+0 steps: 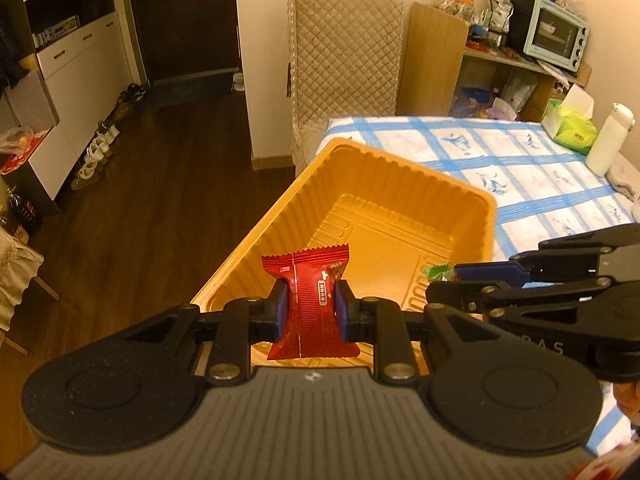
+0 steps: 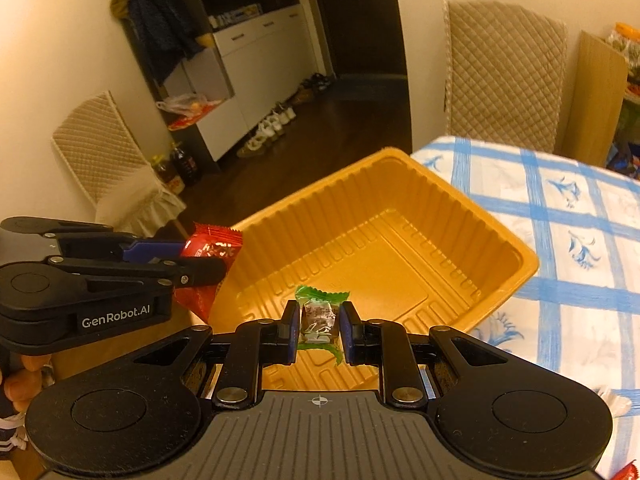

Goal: Organize snacks
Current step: 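Open the left tool and the right tool to drop both snacks into the basket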

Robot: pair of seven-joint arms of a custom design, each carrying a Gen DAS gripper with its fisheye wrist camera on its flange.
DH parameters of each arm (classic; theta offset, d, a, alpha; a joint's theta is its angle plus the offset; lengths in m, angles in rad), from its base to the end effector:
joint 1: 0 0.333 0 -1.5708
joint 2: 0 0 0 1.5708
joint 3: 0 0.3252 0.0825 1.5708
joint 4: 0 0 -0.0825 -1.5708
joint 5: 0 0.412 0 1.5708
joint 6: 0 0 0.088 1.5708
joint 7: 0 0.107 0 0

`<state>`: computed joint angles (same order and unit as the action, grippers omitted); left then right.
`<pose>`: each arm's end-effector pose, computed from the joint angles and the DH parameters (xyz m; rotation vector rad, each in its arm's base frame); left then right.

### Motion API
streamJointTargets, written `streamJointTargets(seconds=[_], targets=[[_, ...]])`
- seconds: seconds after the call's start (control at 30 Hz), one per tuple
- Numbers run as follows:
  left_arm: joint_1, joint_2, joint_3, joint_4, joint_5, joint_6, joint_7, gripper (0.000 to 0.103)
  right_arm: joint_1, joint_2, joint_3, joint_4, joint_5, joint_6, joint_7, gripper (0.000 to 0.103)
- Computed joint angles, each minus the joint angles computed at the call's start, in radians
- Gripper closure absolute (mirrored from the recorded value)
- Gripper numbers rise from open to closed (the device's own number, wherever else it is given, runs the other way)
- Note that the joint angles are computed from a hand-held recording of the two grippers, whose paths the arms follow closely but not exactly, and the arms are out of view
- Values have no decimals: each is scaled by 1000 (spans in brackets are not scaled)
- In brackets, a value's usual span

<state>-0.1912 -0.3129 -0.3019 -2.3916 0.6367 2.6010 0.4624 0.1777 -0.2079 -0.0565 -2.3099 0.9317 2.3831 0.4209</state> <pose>0.4392 -0.2570 0.4787 -1.9060 1.6677 -0.6247 0.5222 0.0707 0.4556 -2.1255 1.0446 -0.0592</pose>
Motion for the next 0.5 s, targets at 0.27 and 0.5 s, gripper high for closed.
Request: streamJointTargets(seconds=[0.27,0.5], targets=[[3,72,28,14,-34,43,39,81,-5,61,15,23,-15,27,36,81],[6,97,38,15,-43,68,53,81,-8,77,25,31,-22,37,52,81]])
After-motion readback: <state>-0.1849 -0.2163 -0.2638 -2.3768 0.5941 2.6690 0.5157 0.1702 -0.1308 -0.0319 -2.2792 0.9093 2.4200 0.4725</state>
